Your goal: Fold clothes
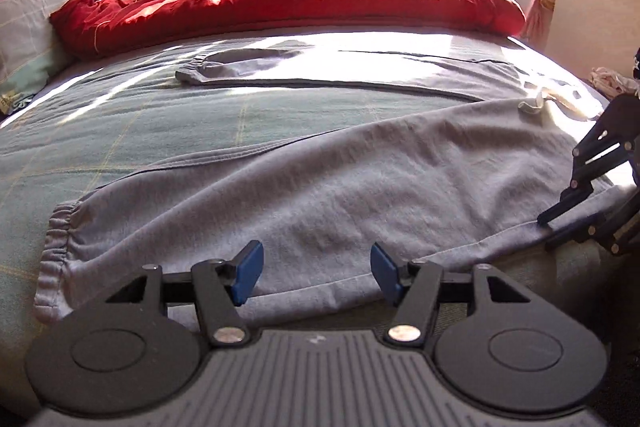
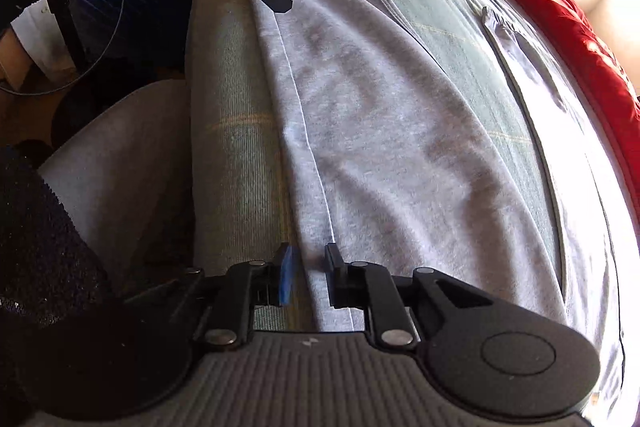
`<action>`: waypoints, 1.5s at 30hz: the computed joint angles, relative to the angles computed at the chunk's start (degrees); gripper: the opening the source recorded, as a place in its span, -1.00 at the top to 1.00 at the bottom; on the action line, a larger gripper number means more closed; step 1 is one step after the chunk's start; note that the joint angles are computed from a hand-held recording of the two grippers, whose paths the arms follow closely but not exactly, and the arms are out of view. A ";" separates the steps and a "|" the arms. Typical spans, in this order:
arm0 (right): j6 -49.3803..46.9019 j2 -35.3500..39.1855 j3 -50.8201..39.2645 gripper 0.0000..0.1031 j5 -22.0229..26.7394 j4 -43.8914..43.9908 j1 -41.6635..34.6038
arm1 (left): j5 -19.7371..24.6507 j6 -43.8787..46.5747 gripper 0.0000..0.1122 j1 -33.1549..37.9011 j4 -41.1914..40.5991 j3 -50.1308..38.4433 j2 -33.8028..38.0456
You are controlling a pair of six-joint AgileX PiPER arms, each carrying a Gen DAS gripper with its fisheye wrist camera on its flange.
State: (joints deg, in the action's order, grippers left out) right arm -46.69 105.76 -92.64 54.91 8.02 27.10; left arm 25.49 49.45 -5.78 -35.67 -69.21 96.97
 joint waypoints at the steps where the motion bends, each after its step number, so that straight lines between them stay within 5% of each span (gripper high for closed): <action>1: 0.09 -0.80 1.65 0.58 -1.68 -0.55 0.03 | -0.01 2.37 -0.19 -1.41 -0.20 0.54 -0.27; 6: 2.29 -1.83 4.88 0.69 -6.08 -2.10 -0.01 | -3.42 10.18 -0.20 -7.69 1.89 2.84 -0.35; 10: 1.45 -1.53 2.62 0.93 -4.25 1.91 -1.96 | -4.91 12.32 -0.20 -10.14 6.42 2.87 0.45; 14: 0.93 -0.82 -1.25 0.94 -1.41 7.20 -5.00 | -8.62 9.07 -0.20 -12.01 14.14 2.64 1.46; 15: 0.89 -0.64 -1.91 0.94 -0.74 8.10 -5.56 | -9.03 6.42 -0.14 -12.41 17.24 2.15 1.85; 18: 0.65 -0.29 -3.22 0.95 1.26 10.24 -6.84 | -5.46 -3.13 0.96 -12.87 25.73 -1.54 3.14; 19: 0.25 -0.10 -3.75 0.95 2.56 10.92 -7.15 | -4.24 -2.93 0.98 -12.51 24.88 -2.34 3.18; 24: -2.15 -0.47 -3.42 0.96 8.79 13.63 -8.31 | 2.68 6.96 0.97 -10.08 17.96 -3.71 1.88; 29: -0.39 2.74 -5.27 0.90 11.87 13.86 -8.63 | 5.90 7.51 0.78 -8.96 17.15 -3.67 2.27; 35: -3.30 0.69 -4.86 0.71 13.34 17.32 -10.43 | 15.29 16.24 0.37 -2.31 5.76 -5.12 -1.10; 37: -3.50 -0.25 -4.95 0.67 13.40 18.74 -11.42 | 11.62 14.54 0.09 -0.82 5.80 -4.70 -1.93; 40: -2.71 -0.72 -4.71 0.50 11.58 19.78 -12.21 | 7.85 6.58 0.08 2.21 6.32 -7.62 1.10; 45: -0.25 -1.03 -3.60 0.50 8.55 19.21 -11.42 | 10.93 -9.70 0.09 7.10 9.37 -15.97 10.04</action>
State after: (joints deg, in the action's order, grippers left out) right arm -46.94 104.73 -96.23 63.46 27.23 15.67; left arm 36.42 39.75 1.32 -26.30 -85.18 107.00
